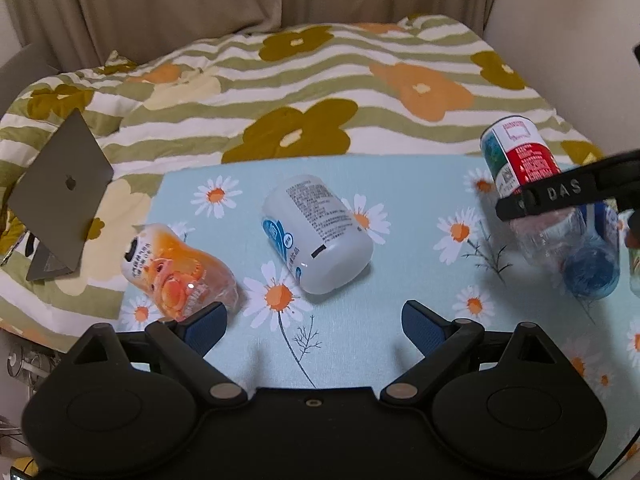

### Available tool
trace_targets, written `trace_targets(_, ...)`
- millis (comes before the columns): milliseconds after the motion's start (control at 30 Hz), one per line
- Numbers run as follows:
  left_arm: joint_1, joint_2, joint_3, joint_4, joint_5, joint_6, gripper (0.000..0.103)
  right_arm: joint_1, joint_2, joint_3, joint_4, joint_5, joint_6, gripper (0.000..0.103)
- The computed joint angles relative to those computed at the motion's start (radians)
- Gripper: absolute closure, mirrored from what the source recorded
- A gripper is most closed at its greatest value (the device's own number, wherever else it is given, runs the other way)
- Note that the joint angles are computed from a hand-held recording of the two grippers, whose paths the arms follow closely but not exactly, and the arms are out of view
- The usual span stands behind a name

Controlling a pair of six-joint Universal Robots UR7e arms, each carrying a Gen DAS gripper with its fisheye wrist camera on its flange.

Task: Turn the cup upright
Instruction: 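Lift the red-labelled cup with the right tool and rotate it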

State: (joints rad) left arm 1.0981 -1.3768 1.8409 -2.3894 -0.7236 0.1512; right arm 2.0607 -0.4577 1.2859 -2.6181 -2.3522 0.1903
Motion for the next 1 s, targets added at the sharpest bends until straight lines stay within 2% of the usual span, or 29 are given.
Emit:
trace_targets(367, -0.118, -0.147, 0.16, -0.046, 0.075, -0.059, 0.003, 0.082, -0.148, 0.241, -0.145, 0.037, -0.009, 0.019)
trace_targets(600, -0.179, -0.245, 0.255, 0.002, 0.11, -0.172, 0.002, 0.118, -0.21, 0.379, -0.181, 0.063, 0.027, 0.019)
trace_targets(867, -0.209, -0.322, 0.329, 0.073, 0.148, -0.269, 0.002, 0.11, -0.173, 0.447, -0.212, 0.068, 0.038, 0.019)
trace_targets(1000, -0.202, -0.34, 0.348, 0.104, 0.161, -0.295, 0.002, 0.099, -0.137, 0.471, -0.275, 0.074, 0.033, 0.018)
